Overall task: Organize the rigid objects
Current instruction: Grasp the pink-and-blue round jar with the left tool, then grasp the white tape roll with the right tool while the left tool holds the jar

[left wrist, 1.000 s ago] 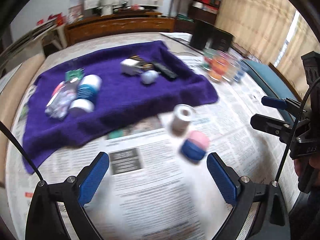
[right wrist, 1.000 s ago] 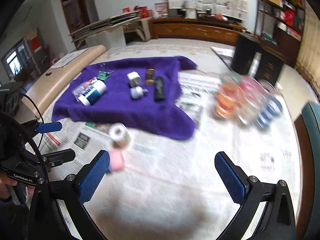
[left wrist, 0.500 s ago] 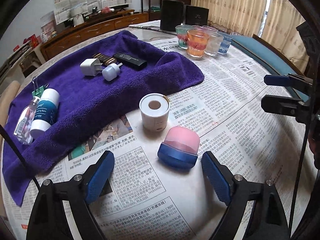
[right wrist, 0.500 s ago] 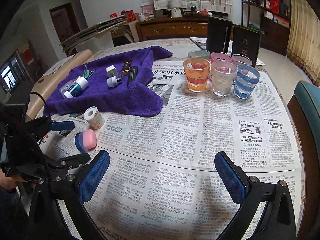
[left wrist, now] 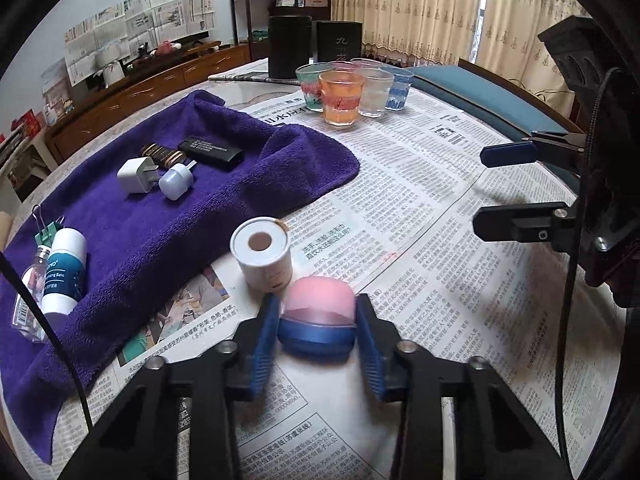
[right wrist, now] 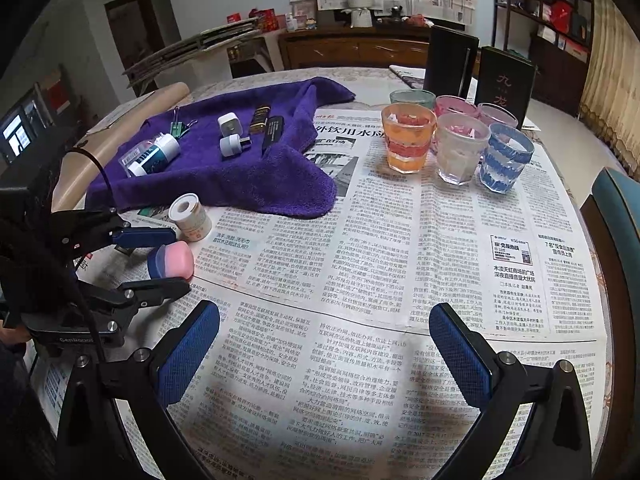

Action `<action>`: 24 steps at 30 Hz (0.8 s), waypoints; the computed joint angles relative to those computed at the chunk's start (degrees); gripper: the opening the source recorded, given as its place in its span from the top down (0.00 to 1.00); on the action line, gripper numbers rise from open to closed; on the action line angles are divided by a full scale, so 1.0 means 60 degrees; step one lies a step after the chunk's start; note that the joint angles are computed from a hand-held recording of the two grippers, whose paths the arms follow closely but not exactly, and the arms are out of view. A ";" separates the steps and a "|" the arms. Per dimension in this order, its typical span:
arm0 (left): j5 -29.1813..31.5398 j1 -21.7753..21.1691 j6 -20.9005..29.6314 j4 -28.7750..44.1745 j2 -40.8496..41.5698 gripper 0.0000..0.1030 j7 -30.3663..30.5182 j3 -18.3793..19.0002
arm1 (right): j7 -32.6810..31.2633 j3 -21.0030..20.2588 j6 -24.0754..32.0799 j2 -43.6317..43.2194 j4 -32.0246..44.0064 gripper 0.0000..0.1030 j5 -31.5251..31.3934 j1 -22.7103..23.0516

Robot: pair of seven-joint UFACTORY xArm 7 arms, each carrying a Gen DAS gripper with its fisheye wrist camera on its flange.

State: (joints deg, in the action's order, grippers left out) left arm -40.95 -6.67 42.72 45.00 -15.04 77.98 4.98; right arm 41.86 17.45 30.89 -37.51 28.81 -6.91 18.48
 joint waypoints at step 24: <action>0.0288 0.1933 0.0979 0.0880 0.0151 0.66 -0.0925 0.1448 | 0.1107 0.0853 -0.1460 0.3876 0.2595 0.18 -0.1821 -0.0358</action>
